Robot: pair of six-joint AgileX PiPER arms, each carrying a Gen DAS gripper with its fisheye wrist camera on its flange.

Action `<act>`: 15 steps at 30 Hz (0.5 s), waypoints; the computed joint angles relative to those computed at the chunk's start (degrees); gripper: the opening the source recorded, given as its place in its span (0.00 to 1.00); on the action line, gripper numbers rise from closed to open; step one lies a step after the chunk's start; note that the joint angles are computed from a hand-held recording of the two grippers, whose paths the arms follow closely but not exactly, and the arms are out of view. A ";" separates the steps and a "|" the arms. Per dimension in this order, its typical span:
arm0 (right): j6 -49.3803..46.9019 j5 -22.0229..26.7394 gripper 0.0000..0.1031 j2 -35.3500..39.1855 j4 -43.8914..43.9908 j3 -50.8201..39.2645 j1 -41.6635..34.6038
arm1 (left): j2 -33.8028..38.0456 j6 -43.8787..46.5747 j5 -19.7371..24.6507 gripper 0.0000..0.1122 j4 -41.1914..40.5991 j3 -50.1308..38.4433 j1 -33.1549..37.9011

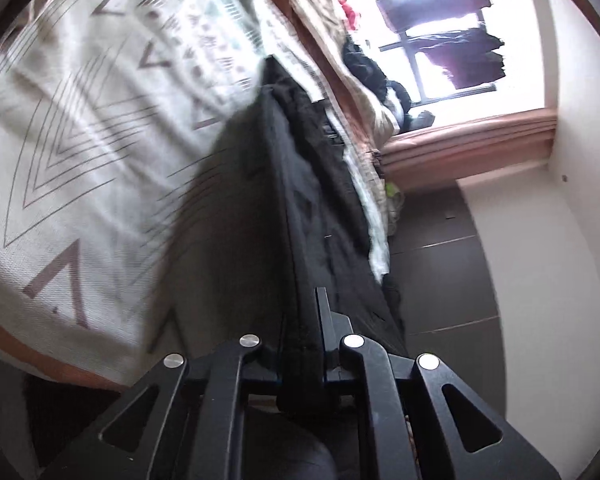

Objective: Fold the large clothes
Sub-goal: 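Grasp the hem with both tools and fold it up toward the collar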

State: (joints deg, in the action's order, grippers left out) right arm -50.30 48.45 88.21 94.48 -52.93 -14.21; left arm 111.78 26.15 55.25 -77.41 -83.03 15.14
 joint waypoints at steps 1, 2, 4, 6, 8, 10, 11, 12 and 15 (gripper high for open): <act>0.10 -0.53 0.07 -0.69 0.21 -0.35 0.66 | -0.59 0.46 0.79 0.11 -1.11 0.17 0.40; 0.75 -1.16 0.07 -2.08 -0.10 -1.00 1.41 | -1.48 0.74 1.12 0.11 -1.54 0.32 0.78; 2.50 -0.24 0.07 -4.75 -0.89 -1.23 1.30 | -3.62 0.55 1.70 0.11 -1.57 0.37 1.72; 3.82 -0.09 0.07 -7.01 -1.78 -1.30 1.35 | -5.78 0.01 2.82 0.11 -1.86 0.51 3.00; 5.44 0.92 0.07 -10.02 -3.88 -1.03 0.54 | -8.30 -0.70 3.63 0.11 -1.29 1.19 4.32; 6.13 1.31 0.07 -11.57 -4.35 -1.79 1.05 | -10.46 -1.47 4.54 0.11 -0.59 1.20 5.60; 6.28 2.29 0.07 -12.82 -4.98 -1.39 0.26 | -11.52 -1.91 4.77 0.11 -0.13 1.17 6.04; 6.24 3.36 0.07 -13.64 -5.49 -1.18 -0.58 | -12.71 -2.48 5.13 0.11 0.43 1.01 6.64; 6.87 4.40 0.07 -14.20 -6.85 -2.28 -0.97 | -15.42 -3.74 5.76 0.11 1.11 1.16 7.55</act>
